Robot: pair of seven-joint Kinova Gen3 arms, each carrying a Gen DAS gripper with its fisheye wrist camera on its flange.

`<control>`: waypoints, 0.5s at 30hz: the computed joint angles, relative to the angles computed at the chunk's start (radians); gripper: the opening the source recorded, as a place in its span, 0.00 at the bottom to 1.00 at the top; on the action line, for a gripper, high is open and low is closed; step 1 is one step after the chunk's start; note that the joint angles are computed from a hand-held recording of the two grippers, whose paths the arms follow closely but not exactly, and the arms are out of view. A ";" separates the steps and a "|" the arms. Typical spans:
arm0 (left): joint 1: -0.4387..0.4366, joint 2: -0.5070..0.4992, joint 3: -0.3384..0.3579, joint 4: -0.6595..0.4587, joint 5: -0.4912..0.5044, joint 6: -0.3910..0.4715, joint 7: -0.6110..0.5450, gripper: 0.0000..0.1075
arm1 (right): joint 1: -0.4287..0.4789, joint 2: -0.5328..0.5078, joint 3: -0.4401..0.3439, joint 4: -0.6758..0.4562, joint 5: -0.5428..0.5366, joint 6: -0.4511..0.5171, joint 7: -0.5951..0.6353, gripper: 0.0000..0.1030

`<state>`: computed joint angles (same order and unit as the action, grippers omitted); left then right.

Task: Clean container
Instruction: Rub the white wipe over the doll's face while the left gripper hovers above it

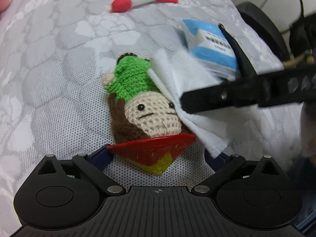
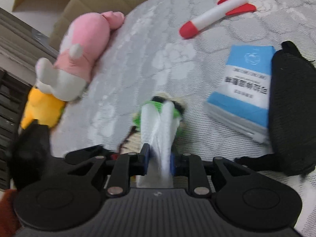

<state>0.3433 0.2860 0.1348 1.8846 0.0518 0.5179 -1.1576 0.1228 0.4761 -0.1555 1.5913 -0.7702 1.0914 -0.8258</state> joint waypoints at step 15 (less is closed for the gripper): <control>0.022 0.048 -0.010 -0.090 -0.041 0.164 0.102 0.96 | 0.031 -0.041 -0.012 0.042 -0.045 -0.081 0.091 0.60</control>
<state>0.3657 0.3337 0.1244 1.7946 0.0110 0.6816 -1.0559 0.1537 0.4354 -0.1676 1.6331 -0.8155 1.0102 -0.7348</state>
